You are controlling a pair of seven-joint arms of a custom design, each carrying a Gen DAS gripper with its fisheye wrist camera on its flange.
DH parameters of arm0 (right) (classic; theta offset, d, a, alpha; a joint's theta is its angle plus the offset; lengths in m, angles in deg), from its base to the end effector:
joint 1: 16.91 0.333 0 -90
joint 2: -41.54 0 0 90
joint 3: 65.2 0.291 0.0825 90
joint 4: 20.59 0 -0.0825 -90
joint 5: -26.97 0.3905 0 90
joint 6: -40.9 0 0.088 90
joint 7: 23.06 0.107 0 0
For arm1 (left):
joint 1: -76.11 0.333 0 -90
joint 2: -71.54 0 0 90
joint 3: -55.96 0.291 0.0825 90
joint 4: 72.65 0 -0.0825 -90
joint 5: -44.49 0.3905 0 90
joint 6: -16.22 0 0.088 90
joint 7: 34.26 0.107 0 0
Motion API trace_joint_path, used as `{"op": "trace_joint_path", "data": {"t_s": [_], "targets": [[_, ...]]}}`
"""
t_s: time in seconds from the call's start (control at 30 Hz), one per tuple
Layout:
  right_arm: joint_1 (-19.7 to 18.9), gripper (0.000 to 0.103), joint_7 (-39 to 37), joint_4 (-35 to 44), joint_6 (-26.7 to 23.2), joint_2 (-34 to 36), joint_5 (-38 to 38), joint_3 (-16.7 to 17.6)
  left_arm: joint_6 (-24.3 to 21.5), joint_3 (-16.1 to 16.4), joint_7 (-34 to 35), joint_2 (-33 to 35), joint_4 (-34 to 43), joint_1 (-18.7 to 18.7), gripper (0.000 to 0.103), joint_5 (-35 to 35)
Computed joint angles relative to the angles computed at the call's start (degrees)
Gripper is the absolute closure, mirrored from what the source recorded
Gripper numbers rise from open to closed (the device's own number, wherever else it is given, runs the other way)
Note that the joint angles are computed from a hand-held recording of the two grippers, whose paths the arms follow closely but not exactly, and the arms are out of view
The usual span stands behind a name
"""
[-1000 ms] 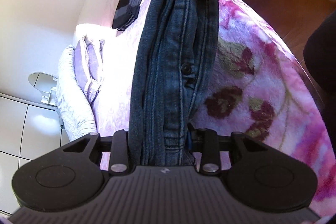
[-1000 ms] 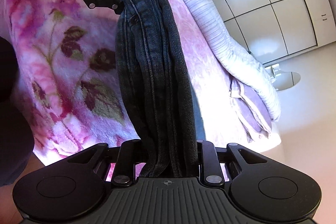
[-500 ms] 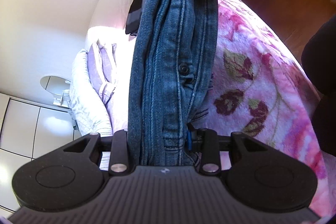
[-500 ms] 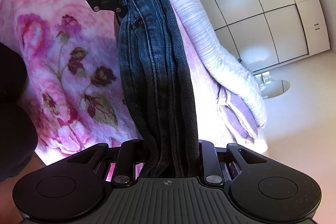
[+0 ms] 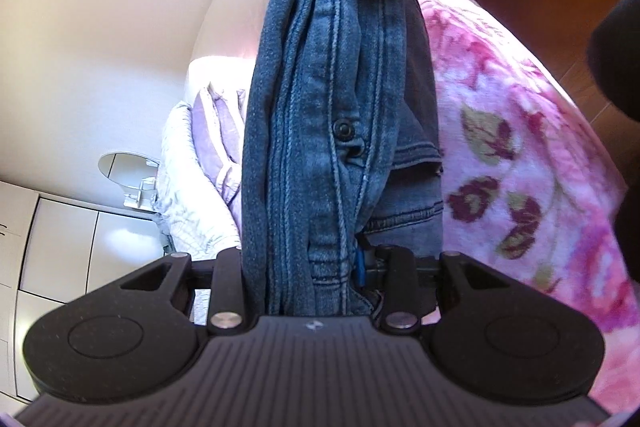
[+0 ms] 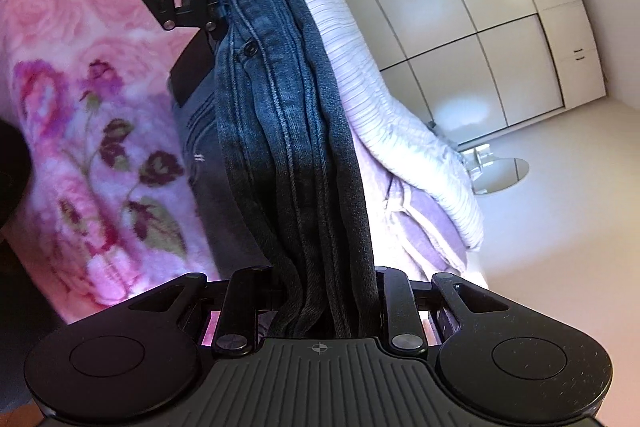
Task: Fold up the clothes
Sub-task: 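Lift the blue jeans by the waistband with both grippers, then carry the hanging blue jeans with both grippers over the folded dark grey jeans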
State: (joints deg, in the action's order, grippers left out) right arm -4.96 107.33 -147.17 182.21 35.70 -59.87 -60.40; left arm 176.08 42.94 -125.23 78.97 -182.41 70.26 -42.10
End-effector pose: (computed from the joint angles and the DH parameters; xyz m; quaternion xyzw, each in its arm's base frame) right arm 0.5254 0.1606 0.4313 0.7680 -0.3492 0.5363 0.0252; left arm 0.6044 -0.1535 0.4492 0.2374 0.8129 -0.2314 0.4788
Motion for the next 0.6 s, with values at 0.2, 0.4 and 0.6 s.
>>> {"op": "trace_joint_path", "data": {"t_s": [0.2, 0.4, 0.6], "targets": [[-2.49, 0.080, 1.90, 4.59, 4.95, 3.00, -4.18, -2.60, 2.65, -1.89, -4.94, 7.80, 11.04, -0.84, 0.071, 6.79], [-5.54, 0.080, 1.88, 12.02, 11.22, 8.50, -7.09, -6.21, 2.60, -3.16, -16.71, 20.40, 27.69, -3.19, 0.072, 22.13], [-7.14, 0.080, -15.98, 17.13, 13.50, 10.53, 11.13, -7.85, -6.31, 3.32, -39.35, 26.18, 39.86, -8.56, 0.072, 43.35]]}}
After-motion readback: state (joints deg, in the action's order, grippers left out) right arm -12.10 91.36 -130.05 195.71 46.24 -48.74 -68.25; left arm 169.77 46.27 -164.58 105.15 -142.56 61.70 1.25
